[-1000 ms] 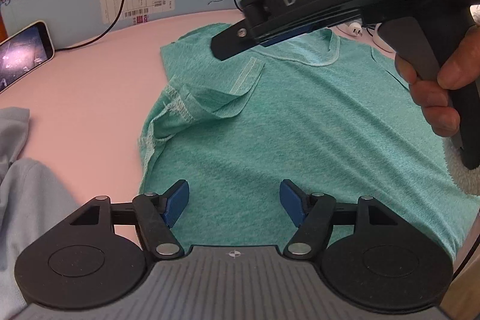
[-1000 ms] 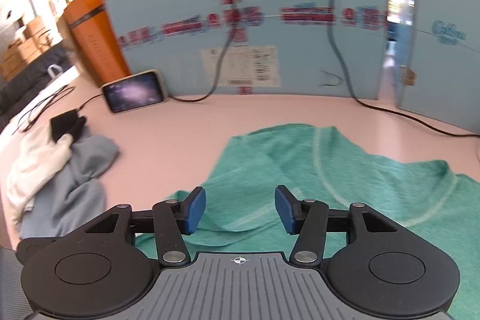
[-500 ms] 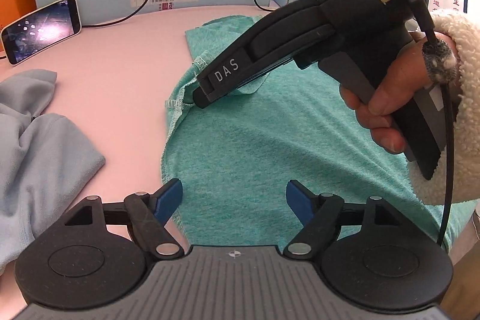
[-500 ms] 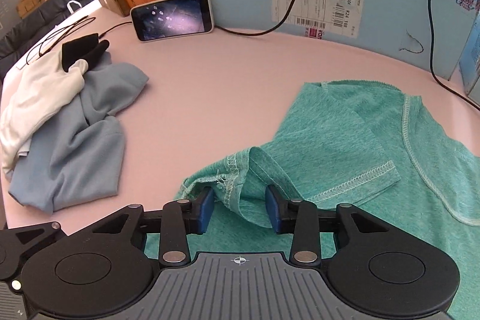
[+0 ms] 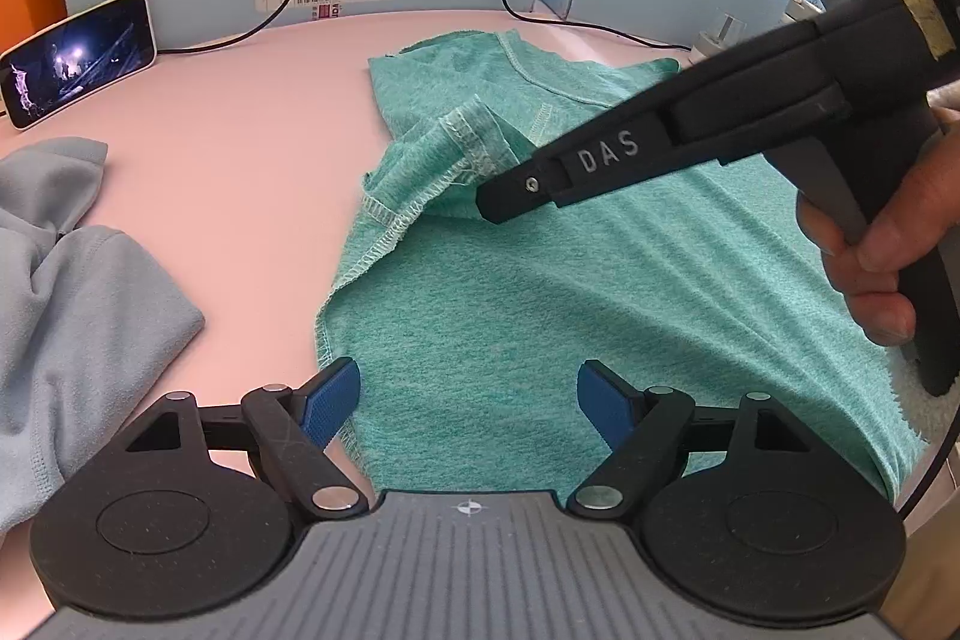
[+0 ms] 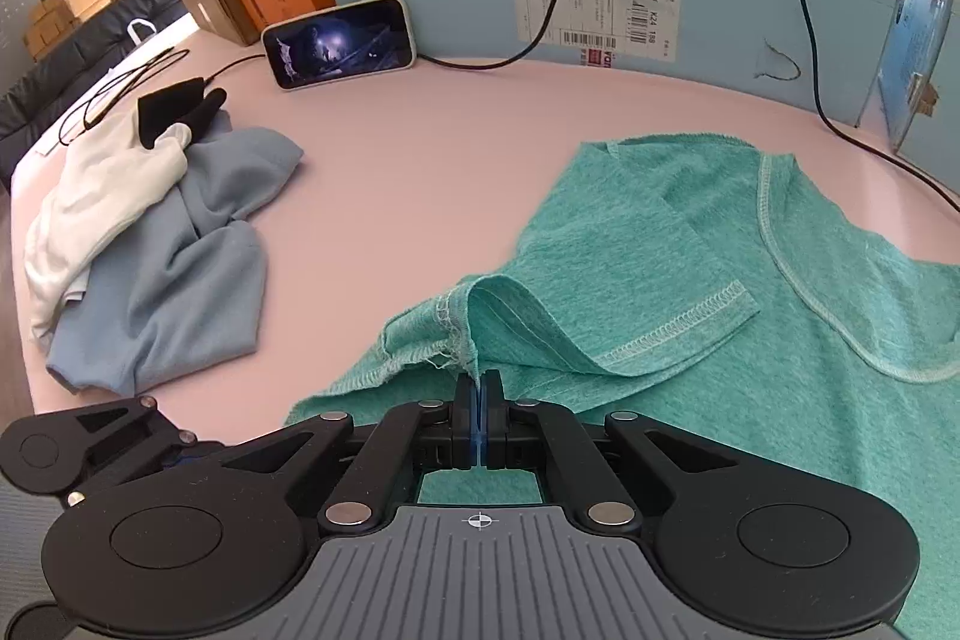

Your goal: Fold clothes

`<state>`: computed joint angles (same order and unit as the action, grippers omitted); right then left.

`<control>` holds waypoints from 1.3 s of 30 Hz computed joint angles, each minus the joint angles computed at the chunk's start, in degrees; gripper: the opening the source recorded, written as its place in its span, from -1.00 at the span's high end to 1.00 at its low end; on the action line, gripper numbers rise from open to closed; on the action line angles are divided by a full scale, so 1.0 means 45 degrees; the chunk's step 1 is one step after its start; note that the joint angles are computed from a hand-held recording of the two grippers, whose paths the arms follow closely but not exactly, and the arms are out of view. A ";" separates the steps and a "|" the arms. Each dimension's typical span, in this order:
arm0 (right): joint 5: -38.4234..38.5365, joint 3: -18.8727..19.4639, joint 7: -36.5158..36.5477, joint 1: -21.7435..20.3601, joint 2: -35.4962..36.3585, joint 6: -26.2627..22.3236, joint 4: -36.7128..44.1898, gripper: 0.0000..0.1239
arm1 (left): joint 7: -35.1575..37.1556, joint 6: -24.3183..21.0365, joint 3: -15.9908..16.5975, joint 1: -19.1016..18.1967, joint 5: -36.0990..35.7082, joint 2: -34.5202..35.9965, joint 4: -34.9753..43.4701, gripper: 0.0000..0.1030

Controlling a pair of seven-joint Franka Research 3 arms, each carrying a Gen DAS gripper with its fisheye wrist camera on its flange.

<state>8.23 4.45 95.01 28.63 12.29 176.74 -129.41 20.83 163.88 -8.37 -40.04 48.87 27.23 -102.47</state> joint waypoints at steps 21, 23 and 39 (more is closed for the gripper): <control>-0.2638 -0.0482 0.1649 -0.0551 -0.1637 -0.1470 -0.1464 0.87 | 0.0227 0.0310 0.0023 0.0163 -0.0253 -0.0202 -0.0220 -0.55; -0.4331 -0.0961 0.3312 -0.0519 -0.1597 -0.1105 -0.1380 0.81 | 0.0046 0.0602 0.0148 0.0136 -0.0083 -0.0186 -0.0161 -0.55; -0.4002 -0.0450 0.2346 -0.1286 0.2723 0.0192 0.3742 0.33 | 0.0698 -0.0096 0.0826 -0.0447 0.1139 0.1143 0.2046 -0.10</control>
<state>-9.78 2.42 105.57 22.85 24.54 177.61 -112.58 23.98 163.44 -4.65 -42.05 53.99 32.38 -93.27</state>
